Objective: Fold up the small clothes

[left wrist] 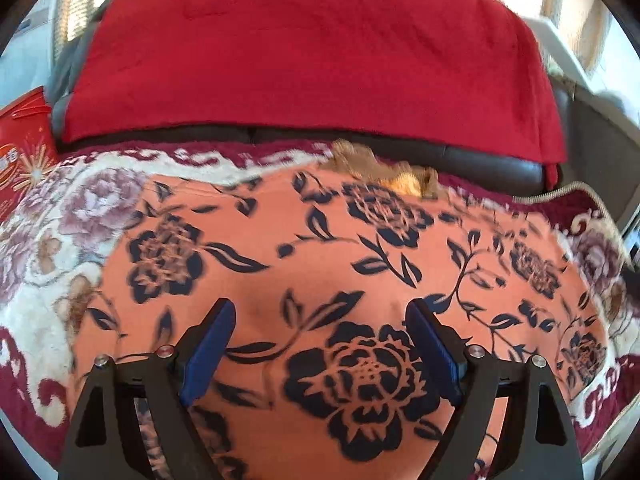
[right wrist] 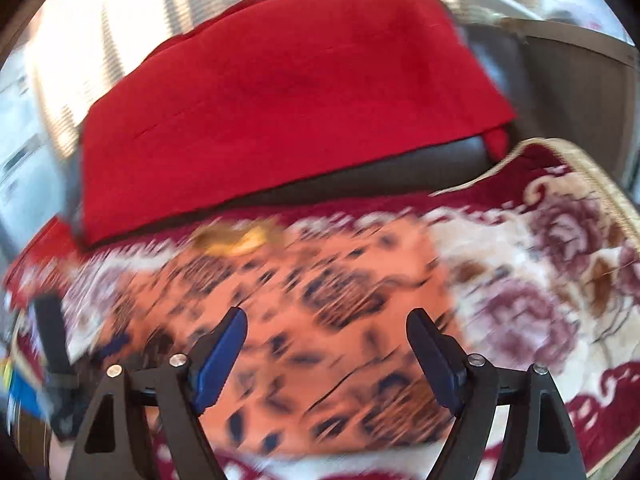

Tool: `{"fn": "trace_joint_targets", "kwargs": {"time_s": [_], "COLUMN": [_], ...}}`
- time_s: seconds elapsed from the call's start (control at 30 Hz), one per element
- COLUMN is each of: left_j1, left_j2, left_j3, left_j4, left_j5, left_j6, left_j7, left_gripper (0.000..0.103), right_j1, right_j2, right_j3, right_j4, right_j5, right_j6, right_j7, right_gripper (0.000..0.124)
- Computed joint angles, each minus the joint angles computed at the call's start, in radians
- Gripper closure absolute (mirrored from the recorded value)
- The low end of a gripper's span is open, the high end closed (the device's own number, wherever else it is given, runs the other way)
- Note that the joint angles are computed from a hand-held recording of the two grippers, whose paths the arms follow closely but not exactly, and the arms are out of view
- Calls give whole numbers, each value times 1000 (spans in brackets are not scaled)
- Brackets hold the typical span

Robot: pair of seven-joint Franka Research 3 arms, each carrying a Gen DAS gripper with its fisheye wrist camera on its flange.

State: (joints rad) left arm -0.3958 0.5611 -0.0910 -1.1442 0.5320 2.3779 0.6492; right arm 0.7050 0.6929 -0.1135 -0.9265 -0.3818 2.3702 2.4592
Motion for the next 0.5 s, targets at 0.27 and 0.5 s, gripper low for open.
{"fn": "trace_joint_targets", "kwargs": {"time_s": [0.27, 0.5], "left_j1": [105, 305], "left_j2": [-384, -523], "left_j3": [63, -81], "left_j4": [-548, -852], "left_j5": [171, -568], "left_j6": [301, 509], "left_j7": [-363, 178], "left_gripper": [16, 17], "right_j1": [38, 37], "right_j2": [-145, -163], "right_j3": [39, 55], "right_j4": [-330, -383], "right_j5": [9, 5], "right_j6": [143, 188], "right_j7": [129, 165], "right_gripper": [40, 40]}}
